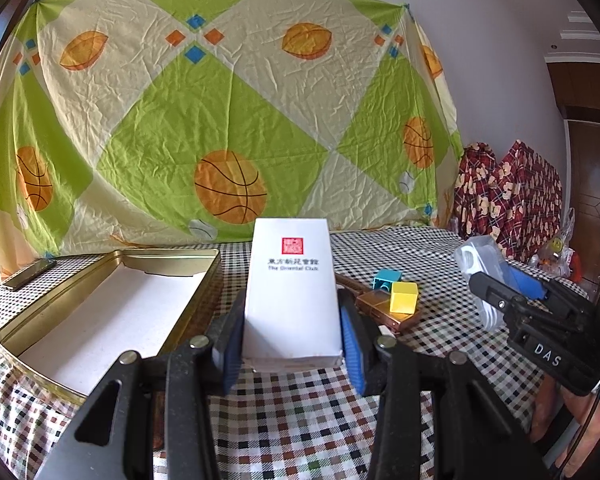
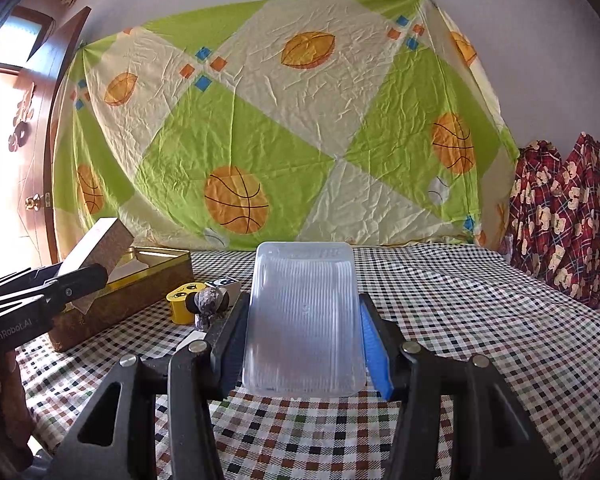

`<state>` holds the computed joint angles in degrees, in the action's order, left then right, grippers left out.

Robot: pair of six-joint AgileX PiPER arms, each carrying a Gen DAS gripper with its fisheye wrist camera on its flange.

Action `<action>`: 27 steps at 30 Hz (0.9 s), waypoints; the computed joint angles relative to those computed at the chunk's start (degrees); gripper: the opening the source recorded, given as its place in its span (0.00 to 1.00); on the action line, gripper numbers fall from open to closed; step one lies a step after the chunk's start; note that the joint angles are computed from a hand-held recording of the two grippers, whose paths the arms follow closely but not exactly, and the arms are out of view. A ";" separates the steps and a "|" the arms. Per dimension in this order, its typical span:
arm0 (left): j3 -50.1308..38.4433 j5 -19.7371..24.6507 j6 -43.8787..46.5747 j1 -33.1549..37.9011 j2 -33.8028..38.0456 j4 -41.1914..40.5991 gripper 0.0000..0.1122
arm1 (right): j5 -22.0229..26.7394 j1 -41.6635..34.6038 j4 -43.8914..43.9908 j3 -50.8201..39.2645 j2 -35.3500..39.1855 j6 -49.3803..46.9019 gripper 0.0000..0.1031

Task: Organize rigid objects
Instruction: 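Carry the white box with the left tool while the right tool carries the container toward the tin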

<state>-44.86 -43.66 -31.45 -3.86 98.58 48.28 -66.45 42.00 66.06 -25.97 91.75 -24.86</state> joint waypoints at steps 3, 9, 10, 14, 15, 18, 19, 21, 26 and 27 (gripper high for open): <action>0.09 -0.64 0.24 0.66 0.07 -0.29 0.36 | -0.29 0.39 -0.38 -0.39 0.59 2.87 0.52; 1.02 -2.26 3.18 2.00 -0.03 -2.17 0.36 | -0.33 3.16 0.67 -4.16 3.59 -0.18 0.52; 1.19 -2.67 3.56 2.38 0.02 -2.47 0.36 | -0.23 3.60 0.80 -4.83 4.11 -0.84 0.52; 1.12 -3.82 3.11 4.22 0.40 -1.82 0.36 | 0.29 4.75 1.08 -7.30 5.82 -2.67 0.52; 1.20 -4.11 3.38 4.58 0.46 -2.01 0.36 | 0.31 5.06 1.28 -7.75 6.17 -3.08 0.52; 1.48 -5.16 4.22 5.67 0.67 -2.49 0.36 | 0.51 5.75 1.53 -8.95 7.07 -4.02 0.52; 1.53 -5.45 4.31 6.00 0.78 -2.57 0.36 | 0.74 5.86 1.51 -9.33 7.28 -4.29 0.52; 1.49 -6.05 3.97 6.92 1.02 -2.30 0.36 | 1.13 6.09 1.40 -9.99 7.69 -4.71 0.52; 1.07 -6.88 3.06 8.77 1.54 -1.63 0.36 | 2.46 6.77 1.56 -12.28 8.76 -6.94 0.52; 1.09 -7.05 3.08 9.08 1.58 -1.60 0.36 | 2.87 6.82 1.48 -12.74 8.88 -7.41 0.52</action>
